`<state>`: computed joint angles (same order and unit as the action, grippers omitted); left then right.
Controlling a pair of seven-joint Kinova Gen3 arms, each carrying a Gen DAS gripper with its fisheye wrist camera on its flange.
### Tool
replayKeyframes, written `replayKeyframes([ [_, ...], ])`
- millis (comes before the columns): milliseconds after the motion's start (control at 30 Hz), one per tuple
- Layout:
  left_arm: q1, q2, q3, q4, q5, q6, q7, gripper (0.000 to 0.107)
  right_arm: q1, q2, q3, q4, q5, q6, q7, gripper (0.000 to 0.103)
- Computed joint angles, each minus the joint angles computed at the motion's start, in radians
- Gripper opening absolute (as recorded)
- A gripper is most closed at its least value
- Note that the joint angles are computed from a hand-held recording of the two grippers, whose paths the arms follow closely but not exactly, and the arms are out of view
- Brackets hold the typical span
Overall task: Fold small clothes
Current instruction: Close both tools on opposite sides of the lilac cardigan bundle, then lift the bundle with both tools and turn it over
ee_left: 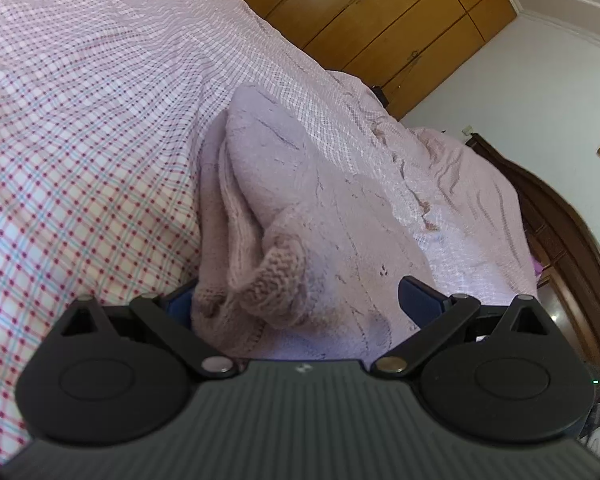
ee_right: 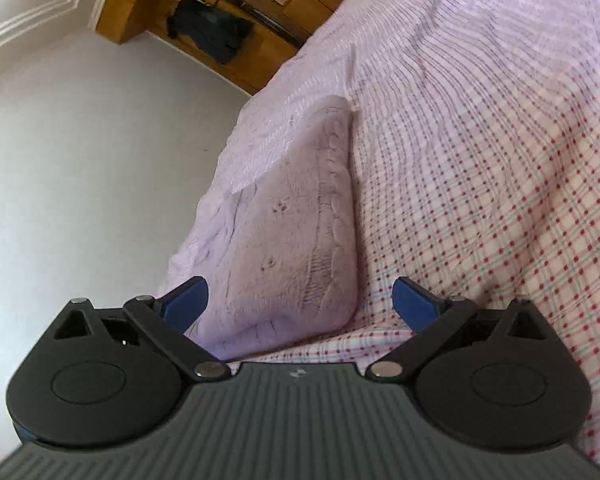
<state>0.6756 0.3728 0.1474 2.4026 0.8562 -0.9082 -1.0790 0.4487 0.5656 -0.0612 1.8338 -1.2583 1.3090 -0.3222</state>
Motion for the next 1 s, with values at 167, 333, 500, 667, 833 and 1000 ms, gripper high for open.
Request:
replayKeyframes([
  [167, -0.023, -0.001, -0.004, 0.013, -0.042, 0.000, 0.035, 0.102, -0.070, 0.083, -0.043, -0.112, 0.009, 0.014, -0.141, 0.103],
  [333, -0.037, 0.000, -0.007, 0.019, -0.070, -0.001, 0.053, 0.102, -0.129, 0.071, -0.083, -0.085, -0.045, -0.108, -0.129, 0.103],
  [500, -0.056, 0.005, -0.012, 0.040, -0.114, -0.017, 0.085, 0.088, -0.128, 0.089, -0.087, -0.035, -0.087, -0.163, -0.051, 0.074],
  [667, -0.068, 0.004, 0.019, 0.056, -0.059, -0.030, 0.112, 0.042, -0.112, 0.096, -0.101, -0.017, -0.121, -0.161, -0.003, 0.054],
  [833, 0.037, -0.042, -0.008, 0.052, 0.049, -0.037, 0.063, 0.037, -0.081, 0.083, -0.085, 0.064, -0.200, -0.096, 0.004, 0.050],
  [1000, 0.090, -0.090, 0.064, 0.096, 0.083, -0.143, 0.180, 0.036, -0.022, 0.042, -0.042, 0.058, -0.159, 0.063, -0.082, 0.048],
])
